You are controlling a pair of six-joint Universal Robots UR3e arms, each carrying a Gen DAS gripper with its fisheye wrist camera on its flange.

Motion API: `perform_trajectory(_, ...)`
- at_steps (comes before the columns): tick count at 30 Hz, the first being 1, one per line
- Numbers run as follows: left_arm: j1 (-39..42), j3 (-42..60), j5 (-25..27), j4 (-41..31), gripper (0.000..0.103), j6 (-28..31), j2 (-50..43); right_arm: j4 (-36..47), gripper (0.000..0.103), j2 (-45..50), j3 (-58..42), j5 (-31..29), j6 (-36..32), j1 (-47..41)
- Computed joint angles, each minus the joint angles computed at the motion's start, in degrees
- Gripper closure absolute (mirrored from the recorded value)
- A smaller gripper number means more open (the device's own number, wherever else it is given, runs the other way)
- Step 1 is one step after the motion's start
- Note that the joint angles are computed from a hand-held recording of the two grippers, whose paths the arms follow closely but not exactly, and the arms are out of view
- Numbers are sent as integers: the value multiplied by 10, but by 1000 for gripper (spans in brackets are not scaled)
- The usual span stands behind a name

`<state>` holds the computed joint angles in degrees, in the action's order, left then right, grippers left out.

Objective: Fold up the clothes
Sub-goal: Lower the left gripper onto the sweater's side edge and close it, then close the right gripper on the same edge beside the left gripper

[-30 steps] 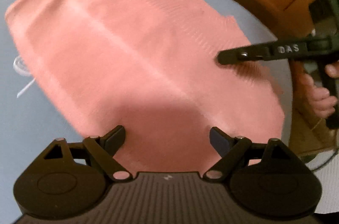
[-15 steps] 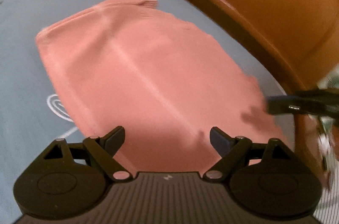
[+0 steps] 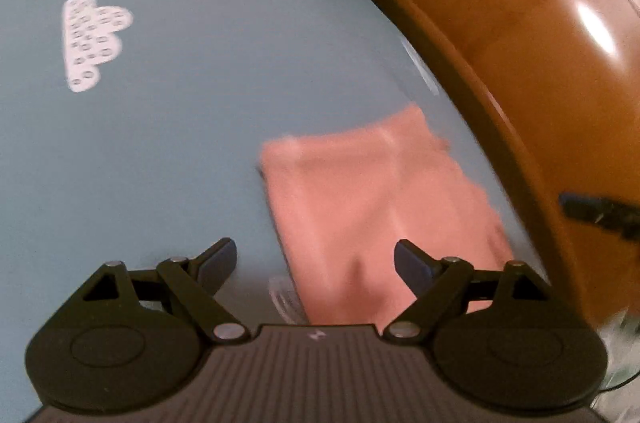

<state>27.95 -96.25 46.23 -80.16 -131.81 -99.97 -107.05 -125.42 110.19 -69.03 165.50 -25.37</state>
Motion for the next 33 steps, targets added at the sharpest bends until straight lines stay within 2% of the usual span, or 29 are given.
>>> perform_trajectory(3,-19,44,-35,45,24,-62,-75,-81,50,101,-25,3,11,26)
perform_trajectory(7,-60,139,-40,30,46,-100,-177,-116,50,165,-52,11,-5,38)
perform_trajectory(9,-62,167,-55,12,47,-96,-205,-116,50,181,-60,12,-20,40)
perform_trajectory(12,-59,239,-89,-88,47,-66,-260,-109,50,192,-60,19,-31,34)
perform_trajectory(13,-61,246,-95,-94,49,-65,-268,-111,50,194,-56,23,-31,31)
perform_trajectory(17,-59,188,-58,-33,83,-80,-206,-138,50,205,-34,23,-14,34)
perform_trajectory(21,-37,90,-76,-1,86,-64,-104,-167,50,222,-22,20,3,41)
perform_trajectory(22,-38,67,-69,29,86,-79,-88,-175,50,227,-20,19,6,43)
perform_trajectory(26,-66,7,-1,194,86,-208,-83,-211,50,255,-17,16,17,56)
perform_trajectory(27,-67,13,4,204,87,-234,-97,-218,53,261,-16,16,17,61)
perform_trajectory(30,-61,20,-6,211,85,-243,-105,-236,84,261,-5,25,-13,75)
perform_trajectory(33,-57,5,8,237,78,-221,-73,-284,85,273,17,22,-20,97)
